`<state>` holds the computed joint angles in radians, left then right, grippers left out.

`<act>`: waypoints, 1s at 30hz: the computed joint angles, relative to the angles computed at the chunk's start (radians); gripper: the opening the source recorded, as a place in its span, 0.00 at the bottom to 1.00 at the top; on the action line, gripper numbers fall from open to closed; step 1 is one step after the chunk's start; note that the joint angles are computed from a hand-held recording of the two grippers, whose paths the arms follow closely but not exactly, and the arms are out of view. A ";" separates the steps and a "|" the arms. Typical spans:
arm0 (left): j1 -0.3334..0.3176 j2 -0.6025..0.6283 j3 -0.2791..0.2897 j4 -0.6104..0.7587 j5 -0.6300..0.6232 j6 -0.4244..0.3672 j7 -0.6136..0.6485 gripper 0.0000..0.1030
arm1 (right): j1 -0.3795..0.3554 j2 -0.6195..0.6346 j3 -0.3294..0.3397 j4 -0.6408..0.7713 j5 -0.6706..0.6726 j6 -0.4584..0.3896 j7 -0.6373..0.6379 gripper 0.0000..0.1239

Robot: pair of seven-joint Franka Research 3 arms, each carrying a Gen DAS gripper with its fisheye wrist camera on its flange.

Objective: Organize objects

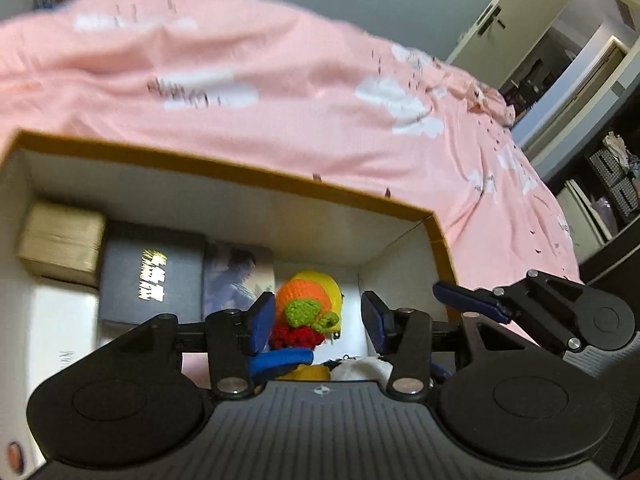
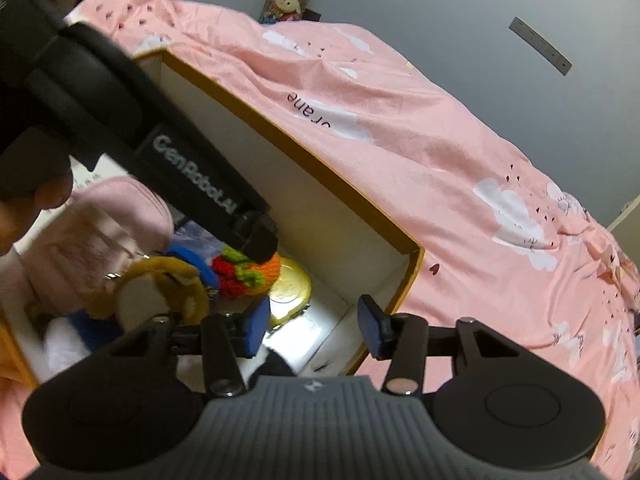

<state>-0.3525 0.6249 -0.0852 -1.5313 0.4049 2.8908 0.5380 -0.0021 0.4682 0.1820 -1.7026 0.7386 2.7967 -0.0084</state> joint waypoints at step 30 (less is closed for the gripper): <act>-0.423 -0.477 0.172 -0.436 0.997 -0.591 -0.870 0.86 | 0.076 -0.499 -0.197 -0.494 0.838 -0.215 -0.201 0.82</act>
